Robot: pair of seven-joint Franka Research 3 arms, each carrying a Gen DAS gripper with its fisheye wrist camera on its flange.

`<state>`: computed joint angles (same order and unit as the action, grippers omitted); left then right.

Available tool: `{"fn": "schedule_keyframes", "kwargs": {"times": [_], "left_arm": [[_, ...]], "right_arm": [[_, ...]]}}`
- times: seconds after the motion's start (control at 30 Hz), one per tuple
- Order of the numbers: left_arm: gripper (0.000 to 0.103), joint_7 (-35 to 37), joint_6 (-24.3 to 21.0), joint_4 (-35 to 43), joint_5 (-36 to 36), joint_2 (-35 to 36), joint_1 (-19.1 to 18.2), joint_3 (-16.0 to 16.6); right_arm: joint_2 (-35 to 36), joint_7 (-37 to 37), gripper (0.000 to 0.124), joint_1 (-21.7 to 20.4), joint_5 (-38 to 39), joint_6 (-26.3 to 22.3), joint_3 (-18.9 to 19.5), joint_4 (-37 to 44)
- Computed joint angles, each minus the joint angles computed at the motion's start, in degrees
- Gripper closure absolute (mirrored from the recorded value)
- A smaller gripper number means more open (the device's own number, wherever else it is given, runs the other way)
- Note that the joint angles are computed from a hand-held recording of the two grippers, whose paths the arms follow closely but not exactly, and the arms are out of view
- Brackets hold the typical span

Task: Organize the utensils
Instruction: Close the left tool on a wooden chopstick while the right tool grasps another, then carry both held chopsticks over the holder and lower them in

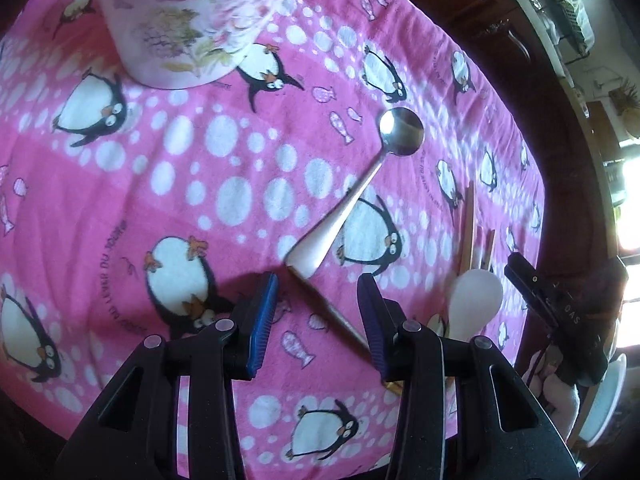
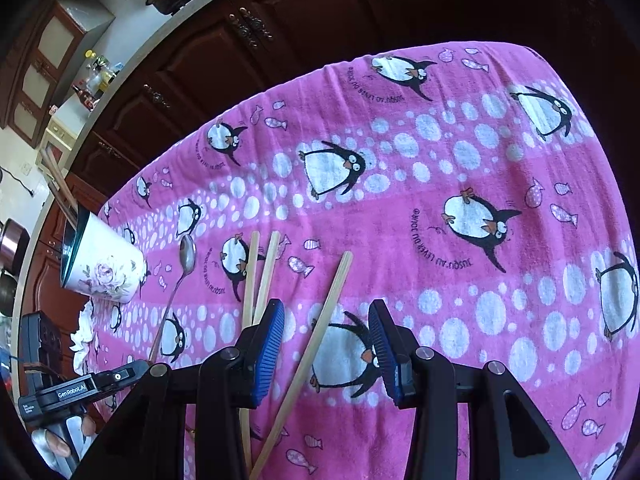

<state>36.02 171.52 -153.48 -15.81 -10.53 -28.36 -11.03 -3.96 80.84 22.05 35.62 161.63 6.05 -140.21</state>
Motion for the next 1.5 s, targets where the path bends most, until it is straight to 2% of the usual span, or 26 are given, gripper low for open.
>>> {"fn": "schedule_keyframes", "kwargs": {"times": [0.07, 0.13, 0.17, 0.2, 0.47, 0.63, 0.7, 0.73, 0.8, 0.87, 0.9, 1.0, 1.13, 1.33, 1.5], "left_arm": [[0.063, -1.1, -0.5, 0.9, 1.7, 0.9, 0.8, -1.0], [0.069, -2.0, -0.9, 1.8, 3.9, 1.7, 1.8, -1.8], [0.080, -3.4, -1.4, 2.2, 6.2, 2.0, 3.0, -2.6], [0.087, -3.8, -1.5, 2.4, 7.0, 2.4, 3.4, -2.8], [0.092, 3.0, 3.4, -0.4, 0.1, 0.3, -0.5, 0.4], [0.094, 0.1, 2.8, -2.5, 6.4, -4.4, 1.6, -0.9], [0.094, -1.0, 2.2, -2.7, 8.1, -5.8, 1.6, -0.9], [0.095, -1.5, 2.2, -2.8, 8.8, -6.1, 1.7, -0.9], [0.095, -3.0, 1.8, -3.1, 11.0, -7.5, 2.5, -1.7], [0.096, -4.3, 1.1, -3.7, 13.0, -9.5, 3.1, -2.2], [0.096, -4.8, 0.8, -3.8, 13.9, -10.2, 3.2, -2.3], [0.097, -6.2, -0.4, -4.2, 17.3, -12.5, 4.5, -3.4], [0.098, -7.7, -1.6, -4.4, 21.0, -14.9, 5.5, -4.3], [0.098, -9.2, -3.1, -5.2, 23.9, -18.8, 5.6, -4.7], [0.098, -9.4, -4.7, -6.0, 25.3, -23.2, 5.1, -4.2]], "right_arm": [[0.2, 0.4, 0.082, -0.1, -0.6, -0.1, 0.0, 0.1], [0.4, 0.4, 0.082, -0.2, -0.6, -0.1, -0.1, 0.3], [0.5, 0.4, 0.082, -0.3, -0.5, 0.0, -0.2, 0.3], [0.6, 0.4, 0.082, -0.3, -0.2, 0.0, -0.2, 0.4], [0.7, 3.4, 0.082, -1.6, -1.4, -0.9, -0.7, 0.4], [2.0, 1.3, 0.083, -1.2, 1.1, -1.2, -0.4, 1.4], [3.9, 3.5, 0.093, -1.3, -3.3, -1.3, 0.0, 2.9], [5.4, 7.0, 0.095, -1.3, -8.5, -1.4, 0.1, 4.0], [6.9, 9.2, 0.108, -1.1, -11.3, -0.4, 0.2, 4.9], [7.3, 7.4, 0.114, -1.2, -10.1, 0.1, 0.7, 5.3], [6.7, 4.8, 0.114, -1.4, -7.1, 0.6, 1.1, 5.0], [3.6, -2.7, 0.116, -0.8, -0.4, 3.5, 1.9, 2.8], [-2.3, -7.5, 0.117, 1.5, 4.7, 6.0, 1.2, -0.3], [-8.6, -10.4, 0.118, 4.9, 7.7, 7.6, -0.8, -2.0], [-11.9, -10.6, 0.119, 6.5, 6.7, 7.6, -1.5, -2.3]]}}
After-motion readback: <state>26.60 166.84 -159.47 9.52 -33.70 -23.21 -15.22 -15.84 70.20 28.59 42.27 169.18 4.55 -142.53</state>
